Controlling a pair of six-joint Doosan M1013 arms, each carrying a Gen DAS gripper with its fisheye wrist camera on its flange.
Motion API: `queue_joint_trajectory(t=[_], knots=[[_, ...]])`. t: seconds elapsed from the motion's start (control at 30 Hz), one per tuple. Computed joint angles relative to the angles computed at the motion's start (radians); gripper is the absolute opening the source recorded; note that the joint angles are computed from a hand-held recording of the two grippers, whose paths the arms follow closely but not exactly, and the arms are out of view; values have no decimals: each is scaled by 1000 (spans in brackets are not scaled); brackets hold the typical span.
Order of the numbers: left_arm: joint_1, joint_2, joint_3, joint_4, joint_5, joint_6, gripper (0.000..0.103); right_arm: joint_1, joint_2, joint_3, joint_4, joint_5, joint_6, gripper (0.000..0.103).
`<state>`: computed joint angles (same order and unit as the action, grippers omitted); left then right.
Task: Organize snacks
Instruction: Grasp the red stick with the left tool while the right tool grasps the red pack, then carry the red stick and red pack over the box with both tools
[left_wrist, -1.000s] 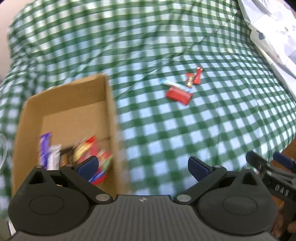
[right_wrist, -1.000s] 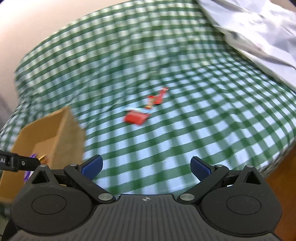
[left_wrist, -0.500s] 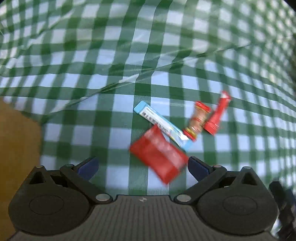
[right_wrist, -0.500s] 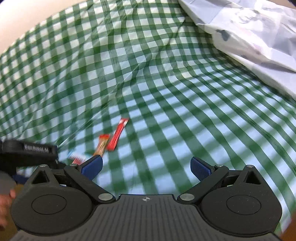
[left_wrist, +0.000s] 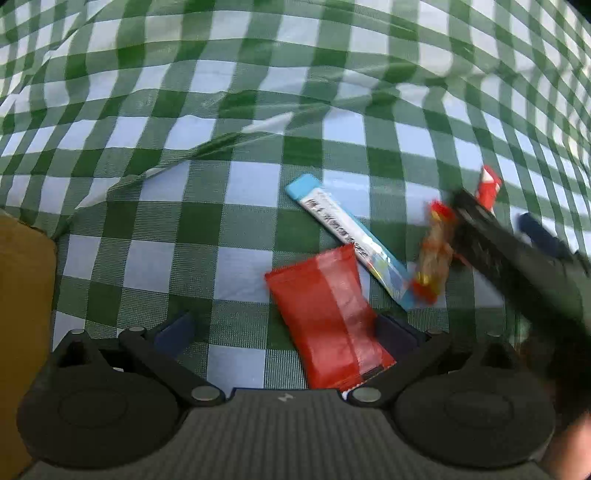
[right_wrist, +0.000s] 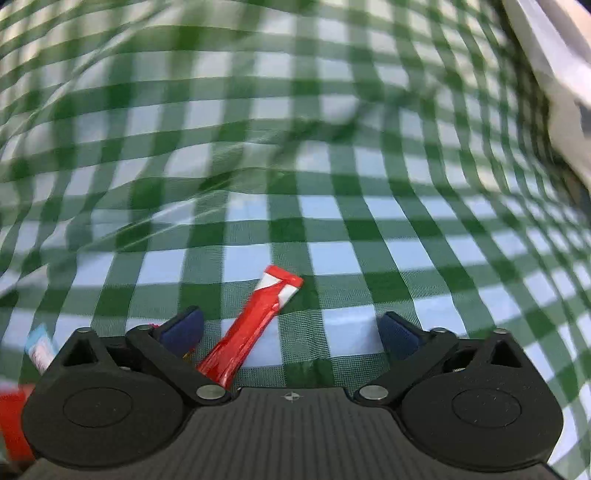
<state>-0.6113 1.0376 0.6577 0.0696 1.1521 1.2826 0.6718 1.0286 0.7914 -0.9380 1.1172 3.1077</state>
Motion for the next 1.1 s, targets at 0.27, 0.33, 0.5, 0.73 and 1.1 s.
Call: queue_joint_trajectory(t=[0.27, 0.33, 0.5, 0.73, 1.1], knots=[[16, -94, 128, -99, -109, 213, 16, 27, -56, 84, 11, -71, -68, 8], [16, -150, 210, -91, -161, 246, 10, 43, -81, 113, -4, -65, -1, 8], [38, -252, 359, -141, -237, 318, 9, 111, -147, 187, -66, -9, 183, 8], [61, -364, 481, -187, -270, 360, 7, 185, -183, 206, -19, 82, 322, 8], [142, -641, 744, -365, -394, 562, 7, 308, -174, 71, -104, 127, 341, 8]])
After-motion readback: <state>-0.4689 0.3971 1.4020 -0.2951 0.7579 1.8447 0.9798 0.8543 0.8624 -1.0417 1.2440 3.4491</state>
